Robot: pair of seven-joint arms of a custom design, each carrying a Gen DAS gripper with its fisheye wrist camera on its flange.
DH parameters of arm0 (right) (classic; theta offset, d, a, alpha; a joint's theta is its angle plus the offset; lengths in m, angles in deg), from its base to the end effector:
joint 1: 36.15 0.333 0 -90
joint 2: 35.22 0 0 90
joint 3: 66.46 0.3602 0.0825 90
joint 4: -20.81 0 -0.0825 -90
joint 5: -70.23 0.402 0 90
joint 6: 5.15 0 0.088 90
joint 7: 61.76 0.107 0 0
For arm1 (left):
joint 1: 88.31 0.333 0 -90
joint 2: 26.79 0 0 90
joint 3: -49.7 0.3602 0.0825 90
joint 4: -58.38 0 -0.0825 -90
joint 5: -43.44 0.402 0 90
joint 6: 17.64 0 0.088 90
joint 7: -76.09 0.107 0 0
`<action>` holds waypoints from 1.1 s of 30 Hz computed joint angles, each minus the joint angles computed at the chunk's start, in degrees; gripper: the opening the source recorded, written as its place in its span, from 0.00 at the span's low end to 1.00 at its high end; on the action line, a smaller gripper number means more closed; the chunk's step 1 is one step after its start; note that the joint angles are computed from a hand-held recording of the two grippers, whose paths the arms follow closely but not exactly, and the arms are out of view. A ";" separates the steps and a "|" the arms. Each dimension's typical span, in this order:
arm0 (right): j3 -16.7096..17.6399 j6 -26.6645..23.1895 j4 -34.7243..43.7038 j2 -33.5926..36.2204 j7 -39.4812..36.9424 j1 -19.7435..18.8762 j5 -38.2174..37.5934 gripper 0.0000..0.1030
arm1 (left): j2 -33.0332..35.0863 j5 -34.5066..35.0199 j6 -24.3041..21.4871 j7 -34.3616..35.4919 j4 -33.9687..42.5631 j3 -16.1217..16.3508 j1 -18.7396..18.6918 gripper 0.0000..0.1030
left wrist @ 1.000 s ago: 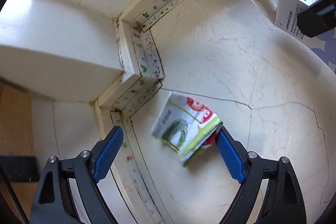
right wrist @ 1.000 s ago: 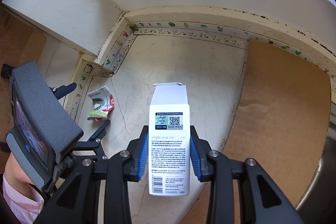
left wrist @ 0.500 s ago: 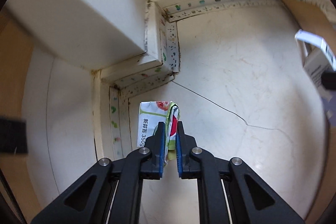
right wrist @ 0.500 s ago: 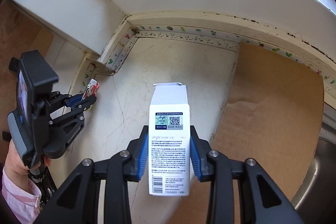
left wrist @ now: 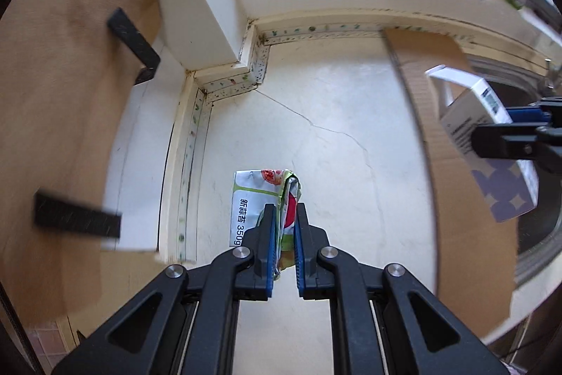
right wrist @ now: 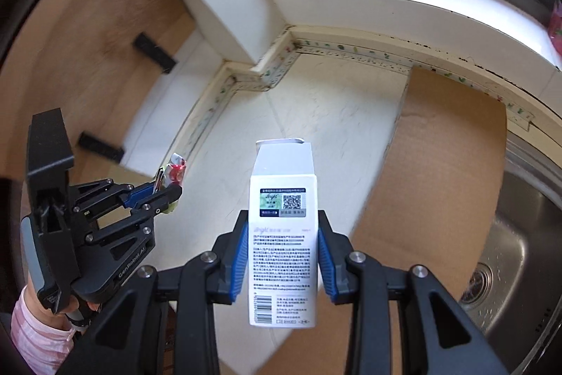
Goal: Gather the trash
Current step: 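Carry the seed packet and white box down over the floor bin with both tools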
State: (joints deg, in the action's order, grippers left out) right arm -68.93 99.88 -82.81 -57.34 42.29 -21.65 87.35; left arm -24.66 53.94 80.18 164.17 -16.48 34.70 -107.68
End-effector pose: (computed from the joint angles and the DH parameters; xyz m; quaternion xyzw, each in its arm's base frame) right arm 0.4356 0.1111 0.7795 -0.6654 0.7016 0.0265 0.2536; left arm 0.4978 -0.3142 0.7941 -0.4761 0.8563 -0.1220 0.1589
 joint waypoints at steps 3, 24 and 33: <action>1.31 -2.72 0.50 -3.31 1.94 0.80 -0.32 0.34 | -5.37 -3.32 -1.65 -0.20 -1.95 -0.18 0.47 0.07; 12.55 -12.48 4.30 -16.13 17.90 12.68 -1.86 0.34 | -38.20 -20.83 -13.44 7.13 -18.75 2.23 7.18 0.07; 17.36 -5.60 -10.18 -22.68 24.18 18.63 0.90 0.34 | -55.59 -24.78 -12.58 10.58 -38.95 5.12 9.68 0.07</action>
